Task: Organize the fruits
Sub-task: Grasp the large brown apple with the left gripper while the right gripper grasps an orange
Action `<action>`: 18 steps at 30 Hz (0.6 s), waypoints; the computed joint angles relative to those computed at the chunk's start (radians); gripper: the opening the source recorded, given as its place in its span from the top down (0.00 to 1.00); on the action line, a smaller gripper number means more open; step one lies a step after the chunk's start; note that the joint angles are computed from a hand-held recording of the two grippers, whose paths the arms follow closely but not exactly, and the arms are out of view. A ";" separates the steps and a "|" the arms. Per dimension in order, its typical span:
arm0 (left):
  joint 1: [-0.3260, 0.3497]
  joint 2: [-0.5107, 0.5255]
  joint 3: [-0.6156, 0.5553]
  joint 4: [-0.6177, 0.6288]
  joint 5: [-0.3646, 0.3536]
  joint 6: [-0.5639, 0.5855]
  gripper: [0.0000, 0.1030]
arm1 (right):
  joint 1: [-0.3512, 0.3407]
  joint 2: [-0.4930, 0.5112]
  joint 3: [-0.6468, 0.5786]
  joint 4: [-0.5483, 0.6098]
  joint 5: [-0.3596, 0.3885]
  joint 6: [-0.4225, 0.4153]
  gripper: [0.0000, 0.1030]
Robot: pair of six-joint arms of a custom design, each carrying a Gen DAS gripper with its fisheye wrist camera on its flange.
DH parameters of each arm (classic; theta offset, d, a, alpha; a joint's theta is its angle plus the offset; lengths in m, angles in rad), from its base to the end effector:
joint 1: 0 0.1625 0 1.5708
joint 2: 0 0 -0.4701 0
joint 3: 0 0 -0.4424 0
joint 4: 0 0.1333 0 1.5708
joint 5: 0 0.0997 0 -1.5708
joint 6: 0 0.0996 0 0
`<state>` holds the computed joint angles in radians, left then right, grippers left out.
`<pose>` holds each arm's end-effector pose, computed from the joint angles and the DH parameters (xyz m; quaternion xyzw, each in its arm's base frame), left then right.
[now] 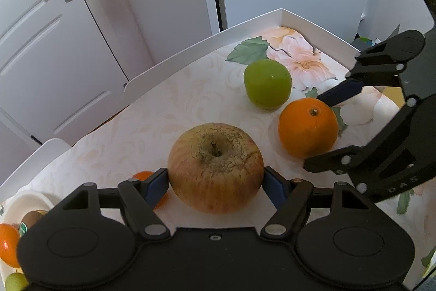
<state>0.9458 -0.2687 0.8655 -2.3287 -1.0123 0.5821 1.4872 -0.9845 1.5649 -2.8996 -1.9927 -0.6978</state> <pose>-0.3939 -0.8640 -0.0287 0.5256 0.8015 -0.0832 0.2730 0.0283 -0.7700 0.3128 0.2022 -0.8907 0.2563 0.3163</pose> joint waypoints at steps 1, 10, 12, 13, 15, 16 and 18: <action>0.000 -0.005 0.009 -0.005 -0.001 0.000 0.25 | 0.000 0.003 -0.002 -0.001 -0.001 -0.002 0.21; -0.002 -0.052 0.081 -0.035 0.004 -0.029 0.25 | 0.009 0.019 0.000 -0.052 -0.023 -0.020 0.28; -0.004 -0.064 0.102 -0.054 0.007 -0.038 0.25 | 0.012 0.020 0.005 -0.064 -0.030 -0.020 0.28; -0.005 -0.071 0.113 -0.061 0.009 -0.044 0.25 | 0.014 0.017 0.010 -0.065 -0.031 -0.016 0.28; -0.007 -0.086 0.136 -0.076 0.014 -0.057 0.25 | 0.017 0.012 0.018 -0.074 -0.028 -0.015 0.28; -0.009 -0.095 0.150 -0.087 0.017 -0.067 0.25 | 0.019 0.010 0.021 -0.079 -0.028 -0.017 0.28; -0.011 -0.112 0.176 -0.108 0.019 -0.083 0.25 | 0.024 0.008 0.024 -0.084 -0.024 -0.018 0.28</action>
<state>0.9347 -0.3804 1.0410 -2.4369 -0.9931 0.4991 1.5114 -0.9766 1.5892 -2.9835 -2.0168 -0.7163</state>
